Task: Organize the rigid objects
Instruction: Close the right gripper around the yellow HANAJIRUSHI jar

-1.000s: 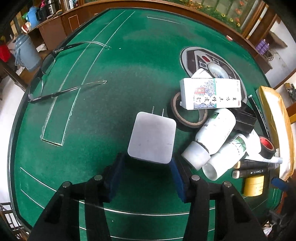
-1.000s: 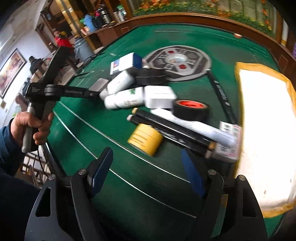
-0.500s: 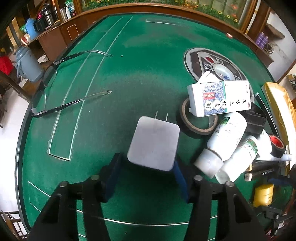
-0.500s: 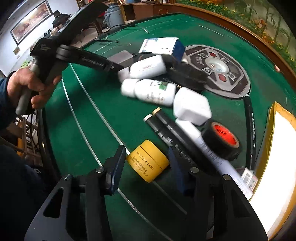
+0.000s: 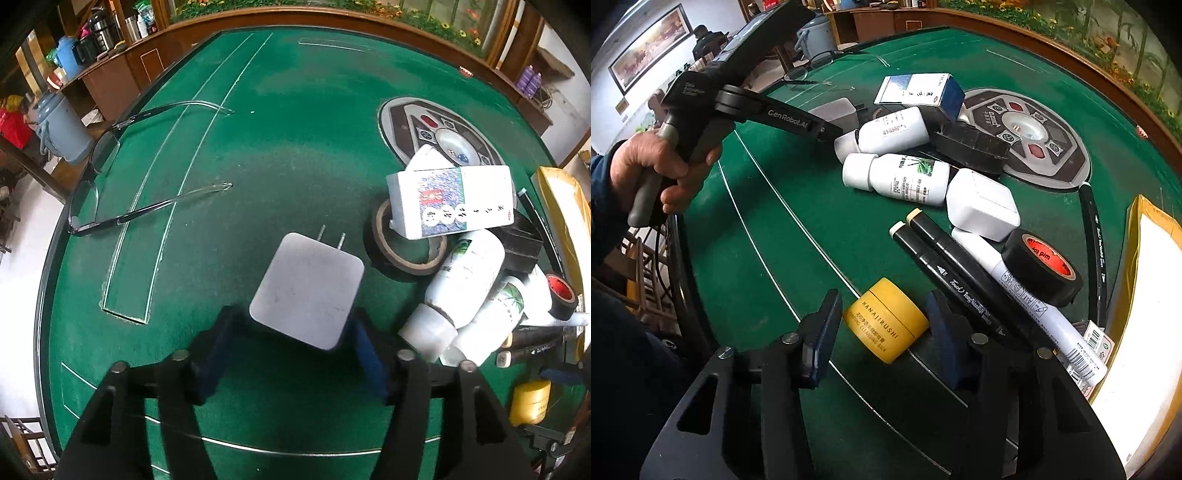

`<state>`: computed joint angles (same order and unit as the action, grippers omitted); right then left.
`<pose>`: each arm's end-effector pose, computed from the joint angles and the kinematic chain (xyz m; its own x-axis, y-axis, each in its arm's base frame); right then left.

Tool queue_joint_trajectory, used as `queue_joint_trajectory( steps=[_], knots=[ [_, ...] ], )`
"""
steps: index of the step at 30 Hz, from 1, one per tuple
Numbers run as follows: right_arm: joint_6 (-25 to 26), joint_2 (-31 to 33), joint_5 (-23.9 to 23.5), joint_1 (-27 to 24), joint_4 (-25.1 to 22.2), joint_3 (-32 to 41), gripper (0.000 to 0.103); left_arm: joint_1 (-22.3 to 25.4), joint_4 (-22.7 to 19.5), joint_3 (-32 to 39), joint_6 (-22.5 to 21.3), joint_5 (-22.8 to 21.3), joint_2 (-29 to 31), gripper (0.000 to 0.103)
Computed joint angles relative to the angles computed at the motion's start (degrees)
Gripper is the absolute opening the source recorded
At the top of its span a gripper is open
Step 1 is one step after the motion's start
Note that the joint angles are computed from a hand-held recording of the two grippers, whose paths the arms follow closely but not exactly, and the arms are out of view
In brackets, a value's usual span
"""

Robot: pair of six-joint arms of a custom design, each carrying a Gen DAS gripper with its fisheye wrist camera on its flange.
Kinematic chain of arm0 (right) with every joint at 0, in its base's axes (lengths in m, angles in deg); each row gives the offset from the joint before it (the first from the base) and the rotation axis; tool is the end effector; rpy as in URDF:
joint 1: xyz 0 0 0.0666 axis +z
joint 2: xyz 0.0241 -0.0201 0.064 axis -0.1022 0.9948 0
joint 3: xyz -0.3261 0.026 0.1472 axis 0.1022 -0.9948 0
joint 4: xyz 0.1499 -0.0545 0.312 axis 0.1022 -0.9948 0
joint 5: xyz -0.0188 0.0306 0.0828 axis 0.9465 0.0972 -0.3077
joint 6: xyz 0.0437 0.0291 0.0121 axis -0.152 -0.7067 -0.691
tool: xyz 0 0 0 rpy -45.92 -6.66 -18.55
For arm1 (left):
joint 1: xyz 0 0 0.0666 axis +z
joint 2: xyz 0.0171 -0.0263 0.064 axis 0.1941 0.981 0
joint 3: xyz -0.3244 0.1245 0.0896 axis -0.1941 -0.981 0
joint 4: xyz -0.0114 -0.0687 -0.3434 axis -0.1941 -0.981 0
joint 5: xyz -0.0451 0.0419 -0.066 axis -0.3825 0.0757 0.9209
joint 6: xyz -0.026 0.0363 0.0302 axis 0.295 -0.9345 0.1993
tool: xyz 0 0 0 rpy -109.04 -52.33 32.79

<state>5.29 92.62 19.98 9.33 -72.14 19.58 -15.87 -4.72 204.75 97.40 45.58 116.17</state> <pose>0.5318 0.1587 0.2969 -0.4853 -0.7393 -0.4669 -0.8609 0.4974 0.1072 0.5627 -0.2787 0.2881 -0.8921 -0.2641 -0.3666 -0.2760 0.9609 -0.0205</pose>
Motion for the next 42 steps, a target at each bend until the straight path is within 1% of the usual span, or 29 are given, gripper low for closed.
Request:
queue_joint_trajectory(
  steps=[2,4,5,6,8,11,13,19,22,27,31,32,33,35,38,42],
  knots=[
    [0.6,0.1,-0.5,-0.1,-0.3,0.1,0.048,0.1,1.3,-1.2,-0.9,-0.1,-0.6,0.067],
    [0.7,0.3,-0.6,-0.1,-0.6,0.3,0.048,0.0,2.8,-2.9,-1.1,-0.6,-1.5,0.063],
    [0.3,0.2,-0.5,-0.1,-0.8,0.3,0.048,-0.1,3.6,-3.8,-0.9,-0.9,-2.0,0.057],
    [0.1,0.2,-0.6,-0.1,-0.7,0.2,0.048,-0.2,4.1,-4.5,-0.7,-1.0,-2.5,0.048],
    [-1.2,0.2,-0.6,-0.2,-0.7,0.1,0.048,-0.3,4.1,-5.2,0.1,-1.0,-3.0,0.048],
    [-3.0,0.3,-2.0,-0.7,-1.3,0.4,0.047,-0.7,5.4,-7.0,0.8,-0.8,-4.1,0.048],
    [-3.5,0.0,-2.0,-0.8,-0.8,-0.2,0.047,-0.7,5.8,-7.4,1.1,-0.2,-4.5,0.048],
    [-6.0,-1.3,-4.2,-1.6,0.3,-1.6,0.047,-1.0,7.3,-9.2,2.1,1.8,-5.9,0.047],
    [-7.0,-1.7,-5.2,-2.2,0.4,-1.9,0.047,-1.7,7.6,-9.2,2.1,1.7,-6.4,0.047],
    [-9.0,-2.1,-7.8,-3.8,0.0,-1.8,0.047,-3.0,7.2,-7.3,1.4,0.7,-6.4,0.046],
    [-11.3,-2.7,-10.1,-5.4,0.7,-1.9,0.047,-4.0,6.3,-3.7,-0.2,-0.2,-5.6,0.043],
    [-11.6,-2.5,-10.7,-5.8,0.6,-1.6,0.047,-4.2,6.3,-3.1,-0.6,-0.3,-5.5,0.03],
    [-12.1,-2.5,-11.5,-6.3,0.5,-1.4,0.047,-4.3,6.3,-2.3,-1.0,0.3,-5.2,0.023],
    [-12.8,-2.5,-12.3,-7.1,0.6,-1.3,0.047,-4.6,4.4,0.5,-1.3,-0.2,-3.7,0.023],
    [-13.0,-2.6,-12.6,-7.9,0.8,-1.7,0.047,-4.7,2.4,2.1,-1.1,-0.9,-2.5,0.023],
    [-12.8,-2.9,-13.1,-8.6,0.9,-2.4,0.047,-3.7,0.7,1.5,2.1,1.3,-1.9,0.024]
  ],
)
